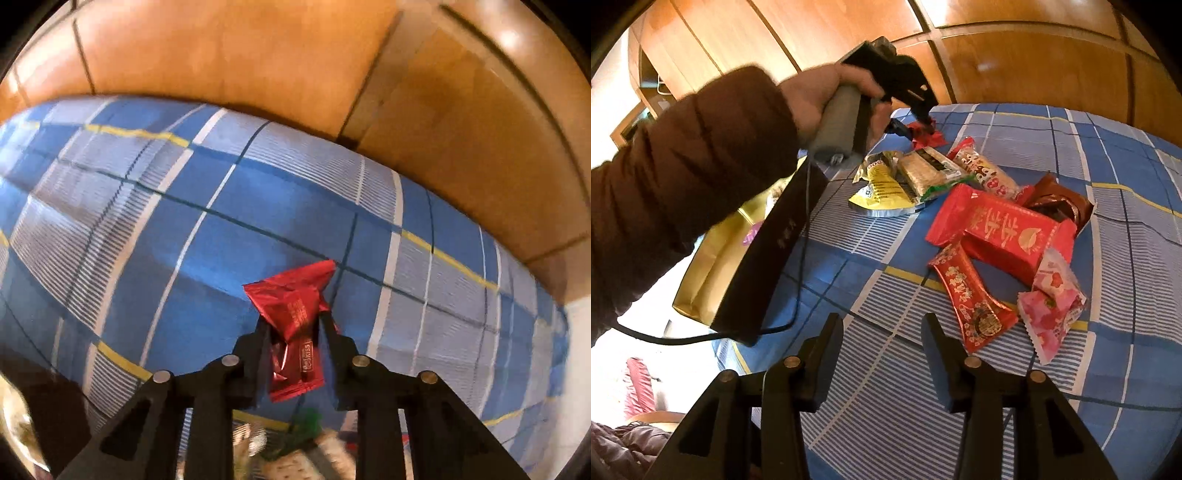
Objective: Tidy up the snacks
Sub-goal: 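Grasp the red chocolate packets with the left gripper and lift them, then carry the red packets into the tray and open the left gripper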
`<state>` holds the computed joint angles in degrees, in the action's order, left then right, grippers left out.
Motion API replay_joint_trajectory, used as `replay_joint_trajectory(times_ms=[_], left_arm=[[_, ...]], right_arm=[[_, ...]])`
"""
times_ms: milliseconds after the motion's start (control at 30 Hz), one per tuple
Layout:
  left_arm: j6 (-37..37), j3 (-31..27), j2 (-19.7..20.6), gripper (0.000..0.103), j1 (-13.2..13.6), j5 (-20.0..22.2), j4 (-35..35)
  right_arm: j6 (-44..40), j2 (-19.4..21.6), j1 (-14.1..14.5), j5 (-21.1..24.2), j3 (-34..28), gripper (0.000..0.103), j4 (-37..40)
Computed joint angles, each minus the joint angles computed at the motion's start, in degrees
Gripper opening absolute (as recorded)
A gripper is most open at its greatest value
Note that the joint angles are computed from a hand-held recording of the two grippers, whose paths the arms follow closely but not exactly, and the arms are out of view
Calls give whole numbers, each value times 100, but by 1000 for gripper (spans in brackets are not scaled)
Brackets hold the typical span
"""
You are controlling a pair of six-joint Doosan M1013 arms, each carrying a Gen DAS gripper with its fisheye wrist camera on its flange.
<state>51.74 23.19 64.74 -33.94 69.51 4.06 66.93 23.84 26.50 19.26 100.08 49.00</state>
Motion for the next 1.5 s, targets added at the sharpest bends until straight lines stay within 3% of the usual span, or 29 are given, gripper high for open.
replay_joint_trajectory(times_ms=[200,400,467,600,700,833,967,1067,1133,1267,1367,1500], left_arm=[[94,1440,-758,23,-42,-1046,110],[312,2952,-1688,23,-76,-2197,347],[342,3251,-1879,23,-113,-2488,458],[451,3524,-2086,23,-147,-2736,507],[602,3692,-2213,23,-149,-2957,257],[1024,3992,-2439,23,-117,-3334,-316],[1396,4229,-2632,23,-98,-3744,-751],[1726,4356,-2751,23,-100,-4003,-979],[1838,4428,-2828,23,-104,-4100,-1090],[1960,4693,-3033,23,-119,-4357,-1199],[1901,4981,-3222,23,-145,-4513,-1139],[1862,5465,-3513,23,-151,-4739,-1149]], right_arm=[[-396,-228,-169,-361,276,40,875],[1186,-524,-399,-817,594,40,191],[2167,-589,-442,-877,668,40,-575],[3781,-637,-464,-763,724,40,-2030],[3465,-609,-464,-441,661,40,-2076],[4465,-475,-237,-2,376,40,-3924],[4625,-349,-216,205,205,42,-4429],[4943,-239,-243,328,78,42,-4596],[4626,-229,-295,175,98,42,-4207],[4772,-58,-290,386,-123,42,-4244],[4361,87,-320,500,-226,41,-3751],[4830,93,-224,397,-204,36,-4294]])
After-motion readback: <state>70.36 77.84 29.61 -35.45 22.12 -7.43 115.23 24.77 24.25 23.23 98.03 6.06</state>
